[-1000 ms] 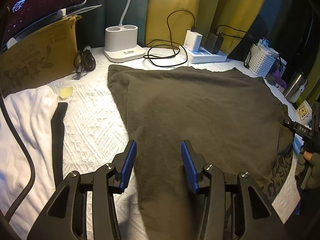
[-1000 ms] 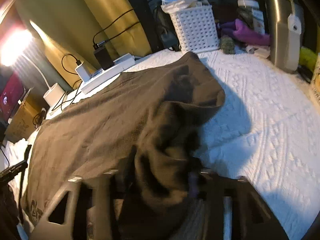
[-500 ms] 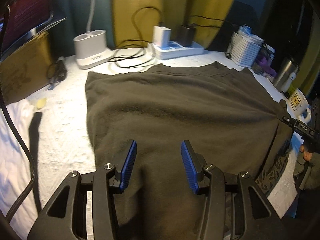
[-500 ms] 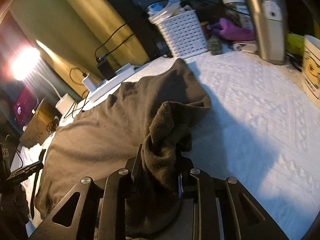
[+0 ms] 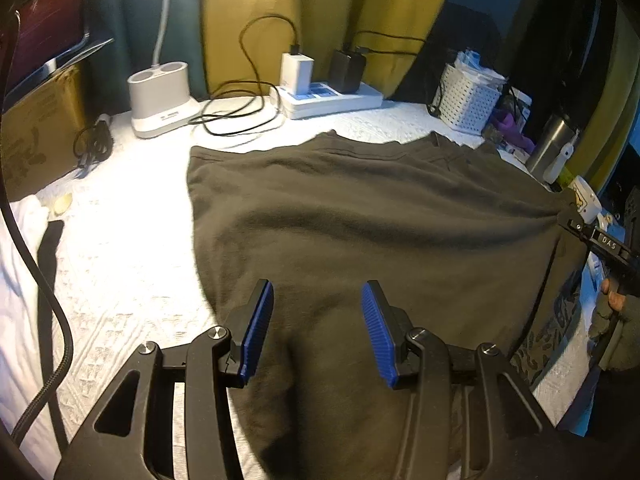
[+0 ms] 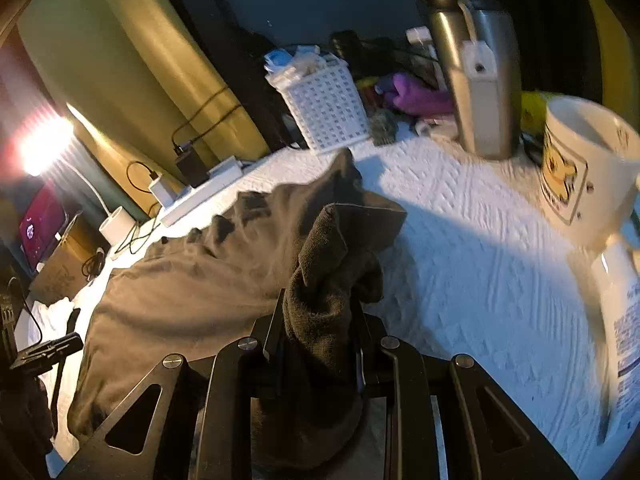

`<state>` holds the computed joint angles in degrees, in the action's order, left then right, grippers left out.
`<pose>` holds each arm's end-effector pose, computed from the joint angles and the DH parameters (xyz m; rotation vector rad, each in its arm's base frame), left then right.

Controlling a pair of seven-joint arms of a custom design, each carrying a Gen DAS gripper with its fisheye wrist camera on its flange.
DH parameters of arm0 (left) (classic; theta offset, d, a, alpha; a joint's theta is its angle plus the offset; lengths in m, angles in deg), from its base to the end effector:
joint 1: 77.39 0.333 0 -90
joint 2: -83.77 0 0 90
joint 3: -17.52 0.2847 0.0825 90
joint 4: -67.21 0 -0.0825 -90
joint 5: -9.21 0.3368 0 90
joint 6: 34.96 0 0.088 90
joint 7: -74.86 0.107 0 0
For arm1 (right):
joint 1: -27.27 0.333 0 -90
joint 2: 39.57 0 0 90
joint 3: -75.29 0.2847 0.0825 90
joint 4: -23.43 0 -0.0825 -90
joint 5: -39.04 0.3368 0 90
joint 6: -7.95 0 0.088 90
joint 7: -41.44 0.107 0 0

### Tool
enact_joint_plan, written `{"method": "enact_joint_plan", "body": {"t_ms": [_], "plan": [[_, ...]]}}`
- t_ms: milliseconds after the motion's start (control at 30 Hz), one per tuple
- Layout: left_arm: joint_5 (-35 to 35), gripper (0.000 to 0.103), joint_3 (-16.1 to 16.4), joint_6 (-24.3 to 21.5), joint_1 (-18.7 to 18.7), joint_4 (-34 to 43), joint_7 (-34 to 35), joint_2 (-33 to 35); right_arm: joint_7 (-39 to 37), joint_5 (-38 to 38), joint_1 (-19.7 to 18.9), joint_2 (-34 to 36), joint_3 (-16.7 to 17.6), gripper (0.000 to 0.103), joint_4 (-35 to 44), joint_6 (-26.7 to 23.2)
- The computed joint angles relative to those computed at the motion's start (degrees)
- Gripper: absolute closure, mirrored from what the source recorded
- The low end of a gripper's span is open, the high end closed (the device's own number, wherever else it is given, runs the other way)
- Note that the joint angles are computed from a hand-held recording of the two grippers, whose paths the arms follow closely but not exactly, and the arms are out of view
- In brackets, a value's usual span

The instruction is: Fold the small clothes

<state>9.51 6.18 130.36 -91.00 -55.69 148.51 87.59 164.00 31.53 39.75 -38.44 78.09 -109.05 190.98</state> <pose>0.5047 -0.2332 0.4483 -1.7859 2.0754 -0.8809 0.5050 0.1505 0.4401 -1.4966 1.7717 -0.4396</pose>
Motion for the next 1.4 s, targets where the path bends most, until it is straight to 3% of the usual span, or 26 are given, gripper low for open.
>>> {"method": "enact_joint_plan", "body": {"t_ms": [200,333,567,767,1033,1200,1267,1333,1400], "plan": [[-4.79,0.057,0.25,5.38,1.73,-5.33,3.14,-3.41,14.17,-19.66,1.91,0.88,-1.49,0.079,8.02,-3.90],[-11.34,0.057,0.37,9.00,2.55,-8.31,8.96,-5.13,13.15,-22.58,4.21,3.95,0.11,0.079,15.73,-7.62],[-35.40,0.057,2.48,12.43,-0.34,-11.38,31.18,-7.58,-0.10,-16.87,10.02,14.23,4.95,0.079,31.70,-15.31],[-50.98,0.057,4.79,13.57,-2.63,-13.41,44.71,-9.86,-10.49,-9.08,14.34,22.71,8.40,0.079,41.36,-21.80],[-59.97,0.056,6.00,14.23,-3.14,-16.26,51.60,-12.36,-14.02,-7.59,21.70,30.14,6.49,0.079,50.12,-31.37],[-61.68,0.055,5.81,14.91,-3.63,-17.17,53.16,-13.51,-13.87,-7.85,23.47,30.58,5.96,0.069,50.95,-33.49],[-60.87,0.055,5.50,15.34,-3.64,-17.56,52.52,-14.00,-15.19,-6.29,22.89,29.99,7.18,0.045,49.72,-32.47],[-59.01,0.055,5.14,15.71,-3.47,-17.93,50.87,-14.44,-17.71,-4.14,21.99,29.05,8.98,0.036,47.76,-31.01],[-56.16,0.055,4.52,16.14,-3.07,-18.17,48.35,-14.84,-20.13,-1.70,20.84,27.32,10.71,0.035,44.81,-28.80]]}}
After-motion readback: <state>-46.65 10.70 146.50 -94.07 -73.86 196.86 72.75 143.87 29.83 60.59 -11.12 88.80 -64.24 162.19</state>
